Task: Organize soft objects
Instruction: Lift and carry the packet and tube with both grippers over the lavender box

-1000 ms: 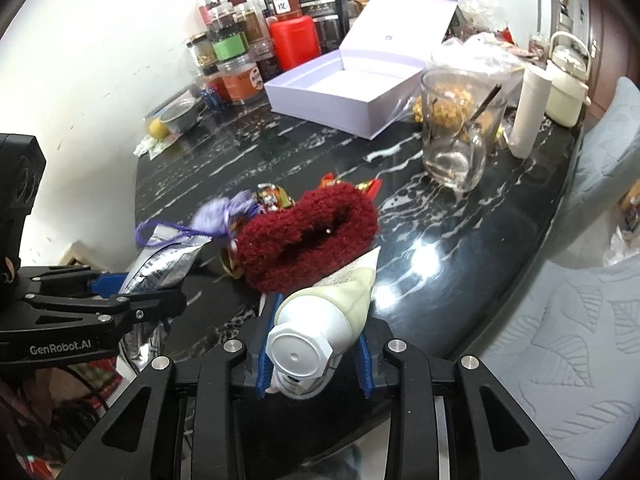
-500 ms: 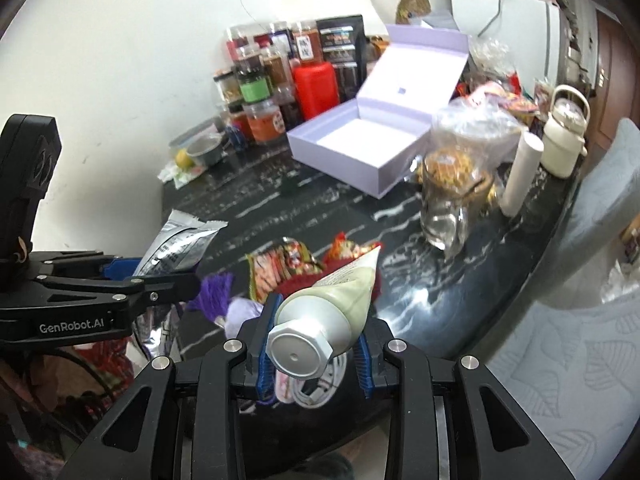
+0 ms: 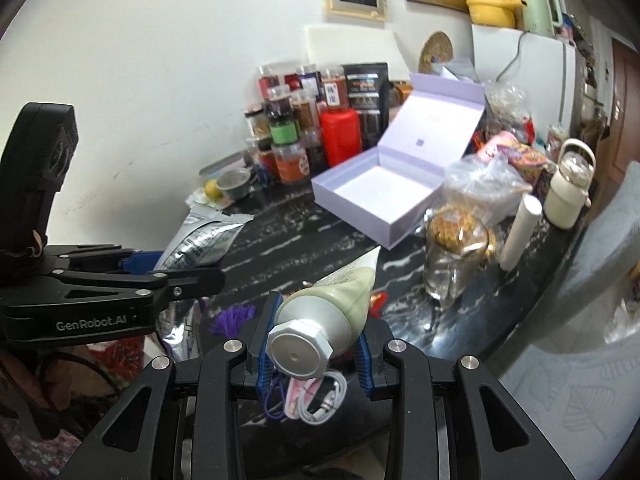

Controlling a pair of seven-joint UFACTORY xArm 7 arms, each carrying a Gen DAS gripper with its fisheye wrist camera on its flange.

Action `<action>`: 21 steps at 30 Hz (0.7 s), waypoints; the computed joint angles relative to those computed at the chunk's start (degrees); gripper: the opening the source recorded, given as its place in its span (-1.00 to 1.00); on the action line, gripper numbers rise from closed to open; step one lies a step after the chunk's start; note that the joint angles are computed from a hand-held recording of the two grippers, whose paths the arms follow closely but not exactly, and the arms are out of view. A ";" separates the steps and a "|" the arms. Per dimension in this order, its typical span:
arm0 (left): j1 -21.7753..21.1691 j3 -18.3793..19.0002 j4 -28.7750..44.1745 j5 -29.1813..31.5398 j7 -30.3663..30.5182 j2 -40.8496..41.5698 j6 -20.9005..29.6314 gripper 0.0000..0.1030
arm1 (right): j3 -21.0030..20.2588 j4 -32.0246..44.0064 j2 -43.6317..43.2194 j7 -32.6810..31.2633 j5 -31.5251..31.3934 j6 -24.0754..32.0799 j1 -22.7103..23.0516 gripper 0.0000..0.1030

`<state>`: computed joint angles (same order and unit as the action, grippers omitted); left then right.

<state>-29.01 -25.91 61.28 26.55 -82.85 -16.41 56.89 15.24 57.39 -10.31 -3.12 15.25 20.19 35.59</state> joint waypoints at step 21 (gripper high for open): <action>5.48 8.15 -2.81 -5.14 25.22 -2.77 -12.91 -0.20 | 3.90 12.89 10.48 37.14 -33.77 -1.86 -3.54 -0.38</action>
